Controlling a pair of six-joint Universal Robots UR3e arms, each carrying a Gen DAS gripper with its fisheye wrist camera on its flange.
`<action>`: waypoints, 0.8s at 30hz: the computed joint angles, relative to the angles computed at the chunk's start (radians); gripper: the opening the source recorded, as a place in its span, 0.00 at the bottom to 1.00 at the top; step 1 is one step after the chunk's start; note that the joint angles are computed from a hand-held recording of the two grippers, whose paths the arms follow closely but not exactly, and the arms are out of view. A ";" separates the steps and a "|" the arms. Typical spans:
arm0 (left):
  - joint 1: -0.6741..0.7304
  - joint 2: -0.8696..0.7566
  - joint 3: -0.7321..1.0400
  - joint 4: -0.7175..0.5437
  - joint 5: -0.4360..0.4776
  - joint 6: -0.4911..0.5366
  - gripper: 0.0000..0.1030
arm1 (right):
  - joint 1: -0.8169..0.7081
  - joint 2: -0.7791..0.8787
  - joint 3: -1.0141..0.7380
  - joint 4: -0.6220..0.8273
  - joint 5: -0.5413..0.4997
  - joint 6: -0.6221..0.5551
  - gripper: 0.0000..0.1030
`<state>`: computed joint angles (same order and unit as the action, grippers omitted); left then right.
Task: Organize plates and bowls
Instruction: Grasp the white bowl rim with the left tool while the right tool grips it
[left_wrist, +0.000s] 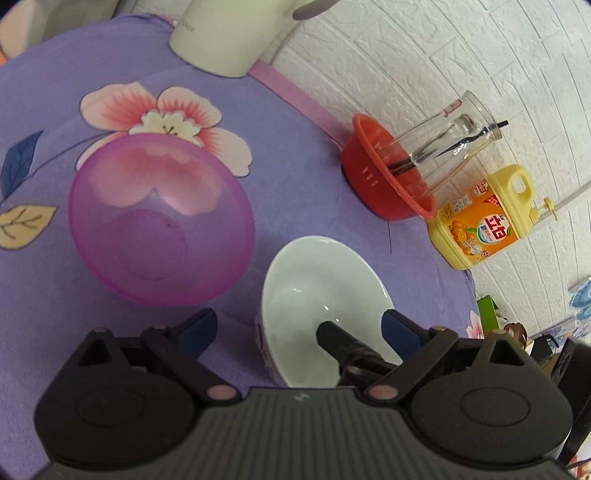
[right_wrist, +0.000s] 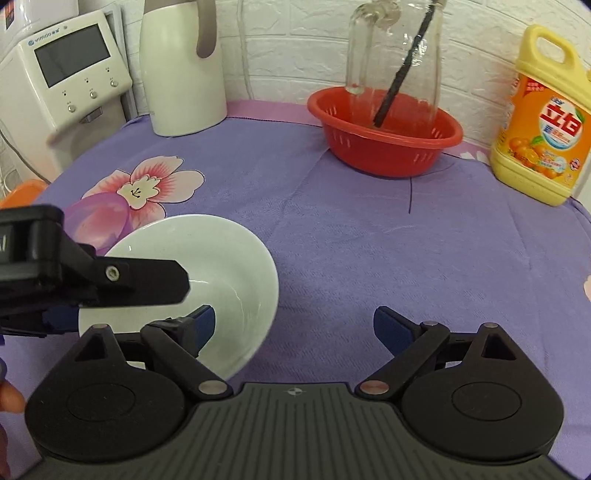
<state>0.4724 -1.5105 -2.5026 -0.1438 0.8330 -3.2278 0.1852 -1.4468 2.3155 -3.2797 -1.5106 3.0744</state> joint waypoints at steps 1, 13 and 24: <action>-0.001 -0.008 0.003 0.006 0.001 0.000 0.92 | 0.004 0.014 -0.012 -0.002 -0.002 -0.002 1.00; 0.044 -0.010 -0.006 -0.059 -0.084 0.126 0.82 | -0.012 0.086 -0.015 -0.082 0.048 0.006 1.00; 0.004 -0.081 0.012 0.038 -0.059 0.101 0.58 | 0.035 0.098 -0.043 -0.076 0.036 0.030 1.00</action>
